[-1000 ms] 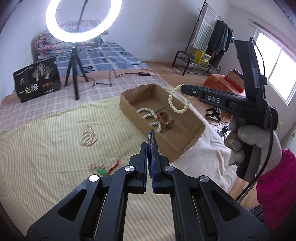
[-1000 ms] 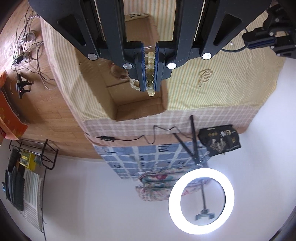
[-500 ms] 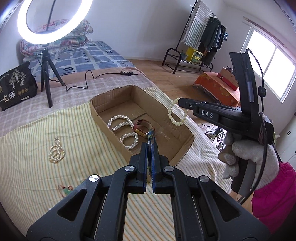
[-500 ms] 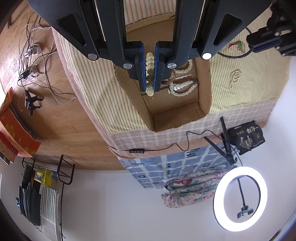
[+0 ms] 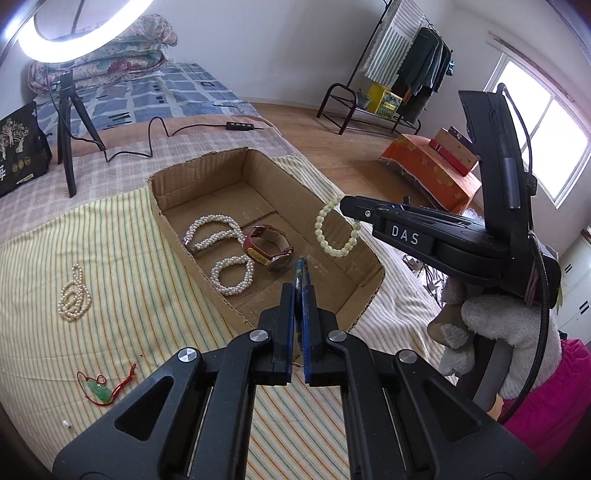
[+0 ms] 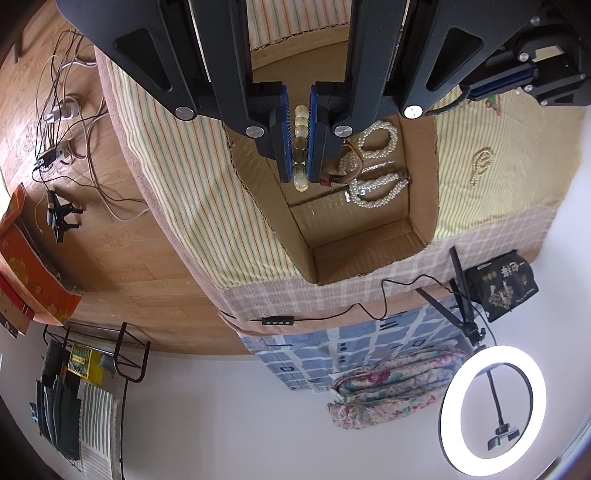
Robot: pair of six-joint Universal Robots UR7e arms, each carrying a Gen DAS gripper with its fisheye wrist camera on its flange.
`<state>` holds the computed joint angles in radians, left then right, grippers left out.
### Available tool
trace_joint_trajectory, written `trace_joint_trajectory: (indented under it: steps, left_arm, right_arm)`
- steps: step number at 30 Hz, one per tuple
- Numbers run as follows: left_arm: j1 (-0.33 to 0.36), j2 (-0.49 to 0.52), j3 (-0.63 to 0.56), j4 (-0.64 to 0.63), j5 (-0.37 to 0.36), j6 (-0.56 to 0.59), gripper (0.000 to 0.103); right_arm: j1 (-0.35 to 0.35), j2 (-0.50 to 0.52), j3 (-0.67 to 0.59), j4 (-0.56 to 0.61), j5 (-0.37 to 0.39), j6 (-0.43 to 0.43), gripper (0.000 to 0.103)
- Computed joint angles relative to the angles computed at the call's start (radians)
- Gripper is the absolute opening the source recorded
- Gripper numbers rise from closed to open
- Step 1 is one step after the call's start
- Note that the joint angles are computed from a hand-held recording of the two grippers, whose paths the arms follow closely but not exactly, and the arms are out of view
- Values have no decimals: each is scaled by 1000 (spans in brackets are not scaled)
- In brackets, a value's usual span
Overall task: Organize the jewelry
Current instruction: 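Carry the bangle with the left tool into the box while the right tool drops the bracelet there, then withdraw both open tools from the box toward the pearl earrings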
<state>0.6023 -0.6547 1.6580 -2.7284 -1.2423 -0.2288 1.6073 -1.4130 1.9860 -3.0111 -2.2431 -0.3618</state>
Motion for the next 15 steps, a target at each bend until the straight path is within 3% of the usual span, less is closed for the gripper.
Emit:
trace_joint_trajectory:
  steps: [3,5,7,8,11,15]
  left_arm:
    - [1,0,-3,10,-9,7,1]
    - [-1,-1,-3,18,-8,13,1]
    - [-4,-3,-1,25,6,16,3]
    - [-4,-4,0,29,8,15,9]
    - [-4,-9,4,28,22,7,11]
    - [-5,-23,17,21,40,6,11]
  right_arm:
    - [2,-3,0,-1,3,5,7]
    - [4,-2,-2,3,-1,14,14]
    - [5,-3,-2,1,0,25,38]
    - [4,-5,0,-5,7,25,38]
    - [8,-3,-1,-8,2,31,38]
    - [17,1,1,-31,-14,33,51]
